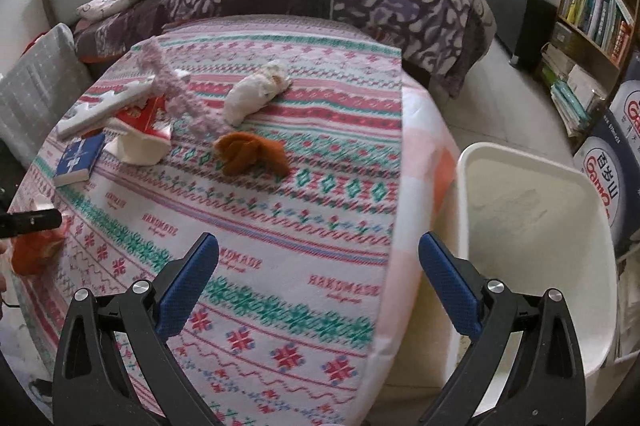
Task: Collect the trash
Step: 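Grasp the red noodle snack package with the left tool, then grasp the brown plush scrap with the right tool while the left tool holds the package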
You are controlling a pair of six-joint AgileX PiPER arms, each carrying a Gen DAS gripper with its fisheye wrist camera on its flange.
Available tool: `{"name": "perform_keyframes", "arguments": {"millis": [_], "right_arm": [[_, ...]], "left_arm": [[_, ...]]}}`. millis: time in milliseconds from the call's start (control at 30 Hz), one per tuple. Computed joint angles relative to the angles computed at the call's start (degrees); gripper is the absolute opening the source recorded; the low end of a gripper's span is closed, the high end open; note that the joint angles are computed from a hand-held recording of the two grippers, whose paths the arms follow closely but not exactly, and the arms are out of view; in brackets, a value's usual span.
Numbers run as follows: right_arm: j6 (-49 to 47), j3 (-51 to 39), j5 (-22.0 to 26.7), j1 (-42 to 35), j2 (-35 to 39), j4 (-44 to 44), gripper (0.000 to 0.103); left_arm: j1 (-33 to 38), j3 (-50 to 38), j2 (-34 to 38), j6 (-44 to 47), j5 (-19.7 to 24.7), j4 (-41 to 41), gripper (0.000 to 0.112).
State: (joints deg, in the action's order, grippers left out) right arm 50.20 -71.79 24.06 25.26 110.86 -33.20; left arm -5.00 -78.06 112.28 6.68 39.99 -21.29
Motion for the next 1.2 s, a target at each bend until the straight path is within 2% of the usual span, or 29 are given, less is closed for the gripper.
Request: {"name": "perform_keyframes", "arguments": {"millis": [200, 400, 500, 567, 700, 767, 833, 1033, 1200], "right_arm": [[0.76, -0.13, 0.45, 0.34, -0.53, -1.67, 0.096], [-1.56, -1.45, 0.62, 0.08, 0.83, 0.83, 0.096], [-2.99, -1.81, 0.76, 0.09, 1.37, 2.60, 0.096], [-2.96, -2.02, 1.24, 0.31, 1.68, 2.24, 0.096], [-4.10, -3.22, 2.18, 0.47, 2.72, 2.99, 0.096], [-4.31, -3.81, 2.51, 0.57, 3.22, 2.99, 0.096], [-5.44, -5.19, 2.99, 0.46, 4.22, 3.95, 0.096], [-13.10, -12.75, 3.81, -0.45, 8.89, 9.45, 0.096], [-21.93, -22.56, 6.22, -1.09, 14.40, 15.13, 0.096]], "left_arm": [[-1.58, 2.03, -4.48, 0.38, 0.17, 6.99, 0.087], [-3.86, 2.56, -4.03, 2.26, 0.88, 7.39, 0.088], [-4.07, 3.53, -3.07, 3.85, 1.60, 4.78, 0.088], [-4.83, 5.04, -2.96, 4.15, 0.40, 3.75, 0.088], [-7.29, 10.21, -5.02, 2.01, -5.26, 5.38, 0.084], [-7.23, 12.38, -6.61, 3.28, -7.19, 3.23, 0.060], [-6.73, 14.96, -8.44, 4.35, -9.46, 0.75, 0.043], [-4.93, 24.42, -14.43, 4.84, -19.44, -4.41, 0.040], [-4.08, 29.13, -17.28, 1.01, -23.92, -2.39, 0.040]]}}
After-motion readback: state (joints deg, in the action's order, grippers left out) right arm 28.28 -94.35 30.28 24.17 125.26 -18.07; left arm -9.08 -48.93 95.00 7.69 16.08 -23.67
